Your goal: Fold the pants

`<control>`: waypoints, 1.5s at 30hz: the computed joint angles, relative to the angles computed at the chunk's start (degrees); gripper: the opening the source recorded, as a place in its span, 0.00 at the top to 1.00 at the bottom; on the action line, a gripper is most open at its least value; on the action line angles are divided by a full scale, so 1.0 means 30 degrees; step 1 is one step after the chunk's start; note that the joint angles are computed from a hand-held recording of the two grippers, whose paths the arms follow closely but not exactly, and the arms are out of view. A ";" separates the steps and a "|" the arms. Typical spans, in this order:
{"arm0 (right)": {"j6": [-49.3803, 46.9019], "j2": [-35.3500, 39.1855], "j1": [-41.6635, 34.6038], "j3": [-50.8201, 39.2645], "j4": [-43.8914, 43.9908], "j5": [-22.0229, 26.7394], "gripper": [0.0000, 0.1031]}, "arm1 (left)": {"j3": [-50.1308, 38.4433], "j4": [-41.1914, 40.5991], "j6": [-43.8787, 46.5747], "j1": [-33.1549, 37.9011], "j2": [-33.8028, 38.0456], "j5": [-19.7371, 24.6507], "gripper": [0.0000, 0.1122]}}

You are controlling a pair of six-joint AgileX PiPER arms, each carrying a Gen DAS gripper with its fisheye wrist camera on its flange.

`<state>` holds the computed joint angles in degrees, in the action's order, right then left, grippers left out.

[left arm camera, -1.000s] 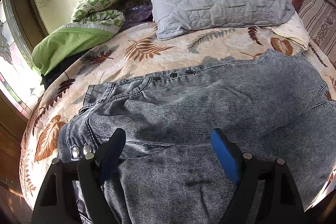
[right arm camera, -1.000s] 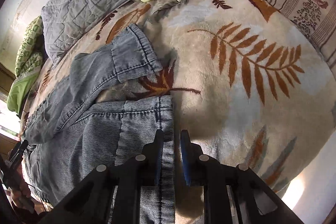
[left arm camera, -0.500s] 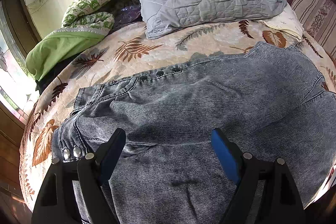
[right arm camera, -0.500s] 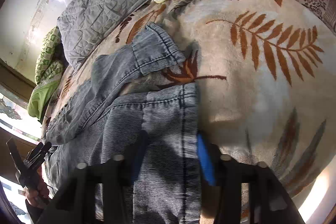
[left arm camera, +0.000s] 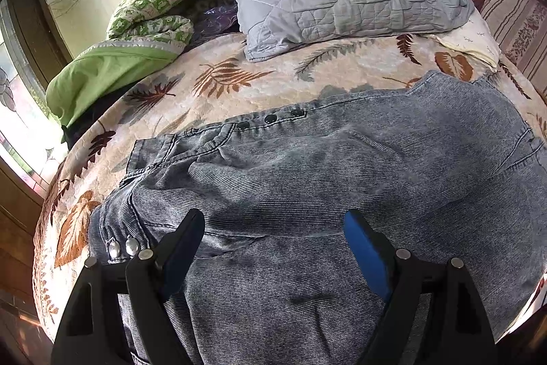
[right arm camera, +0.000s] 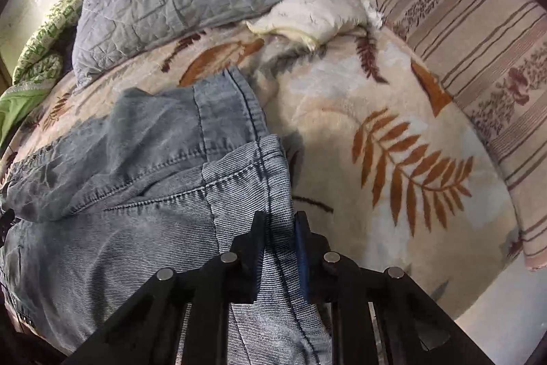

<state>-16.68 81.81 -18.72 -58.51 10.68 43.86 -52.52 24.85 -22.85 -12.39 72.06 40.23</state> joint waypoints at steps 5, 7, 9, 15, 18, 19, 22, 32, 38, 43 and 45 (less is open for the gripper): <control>-0.3272 0.1616 -0.3197 -0.0267 0.5018 0.0962 0.74 | -0.0341 -0.0783 0.1114 0.1261 -0.0140 -0.0113 0.25; -0.3280 0.1946 -0.4439 -0.0925 0.6322 0.2054 0.74 | -0.0723 -0.1098 0.1802 0.2497 -0.0171 -0.0270 0.25; -0.2930 0.1631 -0.4941 -0.1285 0.6506 0.2056 0.74 | -0.1293 -0.1612 0.2676 0.4511 -0.0083 -0.0554 0.25; -0.3339 0.1694 -0.4449 -0.3388 0.9968 0.3633 0.47 | -0.5768 -0.5709 0.5775 1.2371 0.2997 0.1228 0.25; -0.1869 0.2371 -0.2428 -0.5003 0.9957 0.3036 0.33 | -0.8449 -0.7705 0.5752 1.4576 0.4938 0.3163 0.25; -0.1251 0.2847 -0.1654 -0.5760 0.9700 0.2995 0.33 | -0.9336 -0.8768 0.6063 1.5099 0.5665 0.3828 0.25; 0.0422 0.4295 0.0046 -0.7811 0.8664 0.2992 0.33 | -1.1675 -1.0643 0.5446 1.5492 0.7916 0.5502 0.25; 0.2621 0.7316 0.1636 -1.1484 0.4717 0.3439 0.33 | -1.6352 -1.2893 0.4815 1.4201 1.3612 0.7214 0.25; 0.2638 0.9875 0.1139 -1.4403 0.4879 0.4390 0.33 | -1.6945 -1.4460 0.6123 1.3352 1.4382 0.6500 0.26; 0.2944 1.2247 0.1019 -1.6931 0.5476 0.4994 0.33 | -1.7192 -1.3162 0.6374 1.2344 1.4755 0.6041 0.50; 0.3321 1.3219 0.1138 -1.8090 0.5316 0.5190 0.33 | -1.7705 -1.4600 0.7333 1.2688 1.5266 0.6623 0.72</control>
